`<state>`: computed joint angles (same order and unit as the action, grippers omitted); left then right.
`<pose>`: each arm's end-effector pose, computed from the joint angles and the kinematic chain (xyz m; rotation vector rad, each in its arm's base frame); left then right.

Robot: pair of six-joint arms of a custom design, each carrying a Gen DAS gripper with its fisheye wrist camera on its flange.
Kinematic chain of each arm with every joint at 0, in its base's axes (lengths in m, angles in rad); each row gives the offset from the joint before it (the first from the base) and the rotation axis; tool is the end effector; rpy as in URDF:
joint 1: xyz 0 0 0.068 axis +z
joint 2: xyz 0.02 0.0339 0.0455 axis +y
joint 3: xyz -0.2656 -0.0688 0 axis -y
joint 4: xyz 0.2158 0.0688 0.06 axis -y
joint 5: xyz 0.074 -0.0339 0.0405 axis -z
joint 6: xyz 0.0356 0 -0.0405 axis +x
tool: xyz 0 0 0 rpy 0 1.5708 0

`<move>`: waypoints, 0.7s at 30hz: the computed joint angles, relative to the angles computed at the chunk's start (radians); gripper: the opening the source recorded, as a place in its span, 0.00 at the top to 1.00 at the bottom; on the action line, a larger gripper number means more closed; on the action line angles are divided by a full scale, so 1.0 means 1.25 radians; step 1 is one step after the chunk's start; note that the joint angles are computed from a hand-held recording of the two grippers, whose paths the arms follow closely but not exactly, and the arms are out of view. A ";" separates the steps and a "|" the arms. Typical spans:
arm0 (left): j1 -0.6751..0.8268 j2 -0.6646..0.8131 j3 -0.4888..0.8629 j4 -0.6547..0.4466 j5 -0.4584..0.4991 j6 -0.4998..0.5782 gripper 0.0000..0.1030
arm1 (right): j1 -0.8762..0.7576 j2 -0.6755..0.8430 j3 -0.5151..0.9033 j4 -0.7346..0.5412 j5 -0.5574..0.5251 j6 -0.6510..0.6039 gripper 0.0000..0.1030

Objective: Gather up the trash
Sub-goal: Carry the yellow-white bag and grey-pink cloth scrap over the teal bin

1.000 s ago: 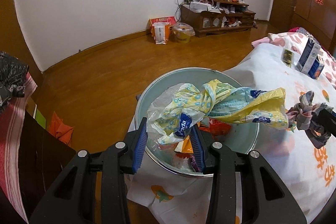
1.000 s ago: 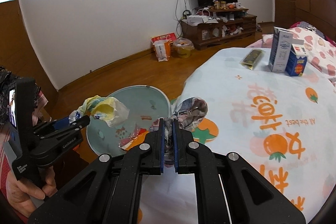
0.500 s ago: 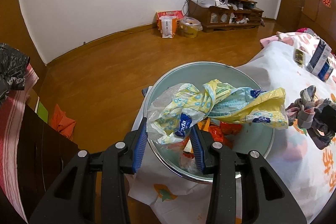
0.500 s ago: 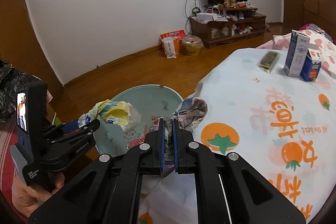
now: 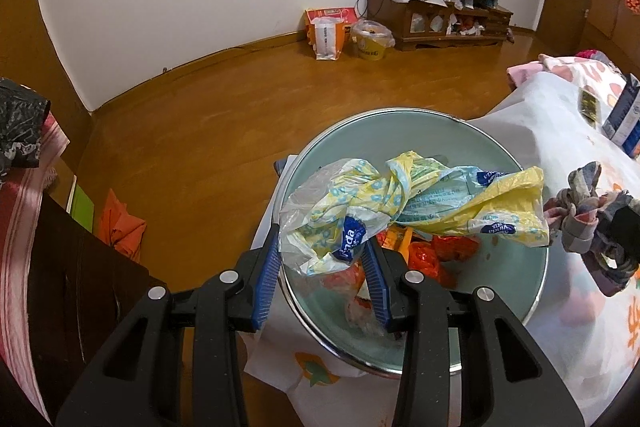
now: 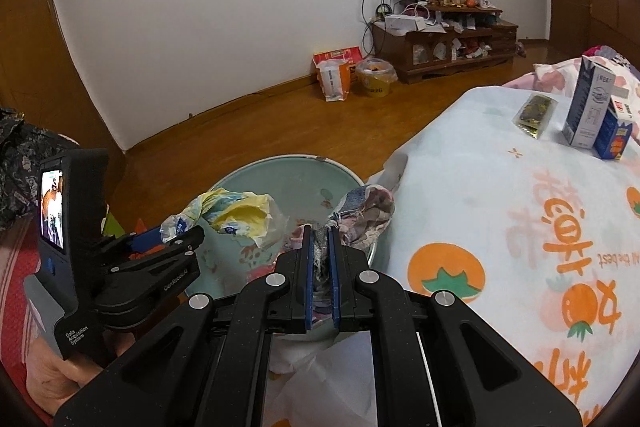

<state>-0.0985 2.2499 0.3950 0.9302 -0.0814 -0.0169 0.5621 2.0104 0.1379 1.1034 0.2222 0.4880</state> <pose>0.2489 -0.0217 0.0088 0.0677 2.4910 0.0532 0.1771 0.1023 0.0543 0.0238 2.3317 0.2700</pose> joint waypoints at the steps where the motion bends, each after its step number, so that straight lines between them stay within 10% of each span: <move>1: 0.000 0.004 0.010 -0.008 -0.002 0.000 0.62 | 0.000 0.003 0.006 -0.005 -0.001 0.001 0.93; 21: -0.001 0.066 0.125 -0.092 -0.012 -0.010 0.61 | -0.042 0.083 0.104 -0.041 -0.052 -0.025 0.93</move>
